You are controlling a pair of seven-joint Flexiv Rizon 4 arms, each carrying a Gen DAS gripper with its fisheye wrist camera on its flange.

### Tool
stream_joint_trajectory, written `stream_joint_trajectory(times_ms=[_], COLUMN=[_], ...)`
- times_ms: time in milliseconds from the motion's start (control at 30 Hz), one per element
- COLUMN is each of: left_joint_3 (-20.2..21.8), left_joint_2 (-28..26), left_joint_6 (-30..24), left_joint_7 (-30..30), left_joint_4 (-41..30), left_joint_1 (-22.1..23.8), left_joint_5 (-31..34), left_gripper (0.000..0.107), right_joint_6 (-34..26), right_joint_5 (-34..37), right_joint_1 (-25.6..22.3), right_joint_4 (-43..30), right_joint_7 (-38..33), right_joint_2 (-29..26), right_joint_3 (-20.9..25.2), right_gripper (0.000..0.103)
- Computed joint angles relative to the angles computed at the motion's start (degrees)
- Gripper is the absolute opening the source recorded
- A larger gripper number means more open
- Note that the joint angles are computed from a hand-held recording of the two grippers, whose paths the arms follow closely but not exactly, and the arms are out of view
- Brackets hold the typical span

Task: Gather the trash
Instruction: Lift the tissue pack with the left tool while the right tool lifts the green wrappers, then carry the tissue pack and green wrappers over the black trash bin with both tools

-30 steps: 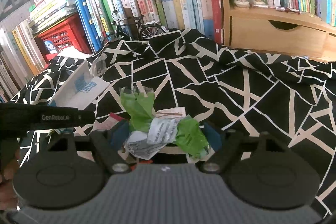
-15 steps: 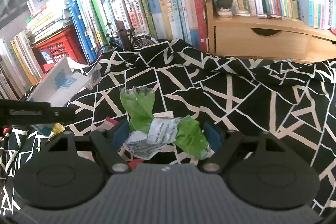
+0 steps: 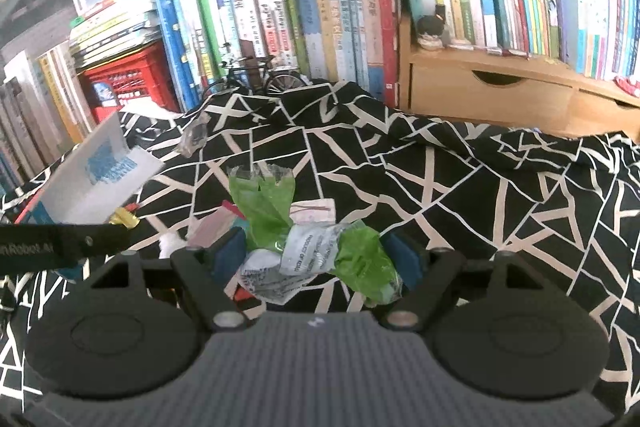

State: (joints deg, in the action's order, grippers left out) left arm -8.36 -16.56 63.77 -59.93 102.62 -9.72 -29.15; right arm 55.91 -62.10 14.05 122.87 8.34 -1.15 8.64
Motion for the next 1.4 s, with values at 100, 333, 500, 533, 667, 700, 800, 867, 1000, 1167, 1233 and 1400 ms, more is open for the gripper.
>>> stream_joint_trajectory(times_ms=[100,333,500,533,667,700,800,867,1000,1167,1233,1400], left_joint_3=[-0.3,0.3,1.1,1.2,2.3,2.7,4.5,5.9,9.1,13.1,14.8,18.8], left_joint_2=[1.2,3.4,5.2,5.7,8.2,9.1,11.8,13.8,17.9,23.1,25.2,29.7], left_joint_6=[-0.3,-0.3,-0.3,-0.2,-1.2,-1.7,-3.3,-4.5,-6.8,-9.8,-11.2,-15.7], left_joint_7=[1.4,4.2,6.4,7.4,11.5,13.0,16.8,19.5,23.6,26.8,28.2,30.3], left_joint_4=[1.6,4.8,7.6,8.4,11.5,12.5,15.2,17.2,21.4,26.3,28.1,31.3], left_joint_1=[0.4,0.7,1.4,1.6,2.4,2.6,3.1,3.4,4.4,6.2,7.3,11.1], left_joint_5=[-1.4,-4.1,-6.9,-7.9,-11.1,-12.2,-14.2,-15.5,-16.4,-15.8,-15.2,-11.8], left_gripper=[0.024,0.024,0.023,0.023,0.023,0.023,0.024,0.024,0.024,0.024,0.024,0.024], right_joint_6=[-0.5,-2.2,-4.4,-5.2,-9.4,-10.6,-14.4,-16.9,-21.1,-25.8,-27.6,-31.1], right_joint_5=[-0.8,-0.7,-0.3,-0.2,0.5,0.7,1.4,1.6,2.5,3.4,3.9,5.1], right_joint_1=[0.3,1.7,3.5,4.0,6.4,7.2,9.8,11.7,16.0,21.5,23.8,29.1], right_joint_4=[-0.2,-0.7,-1.3,-1.5,-2.3,-2.5,-3.5,-4.1,-5.7,-7.5,-8.5,-11.4], right_joint_7=[-0.3,-0.4,-0.6,-0.3,1.5,2.2,4.4,6.0,8.8,11.0,12.0,14.1], right_joint_2=[0.1,-0.2,-0.5,-0.6,-0.5,-0.5,-0.7,-1.0,-2.2,-3.5,-4.2,-6.7], right_joint_3=[0.3,1.0,1.9,2.1,3.4,3.9,5.2,6.1,7.7,9.5,10.1,10.9], right_gripper=[0.079,0.079,0.079,0.079,0.079,0.079,0.079,0.079,0.079,0.079,0.079,0.079])
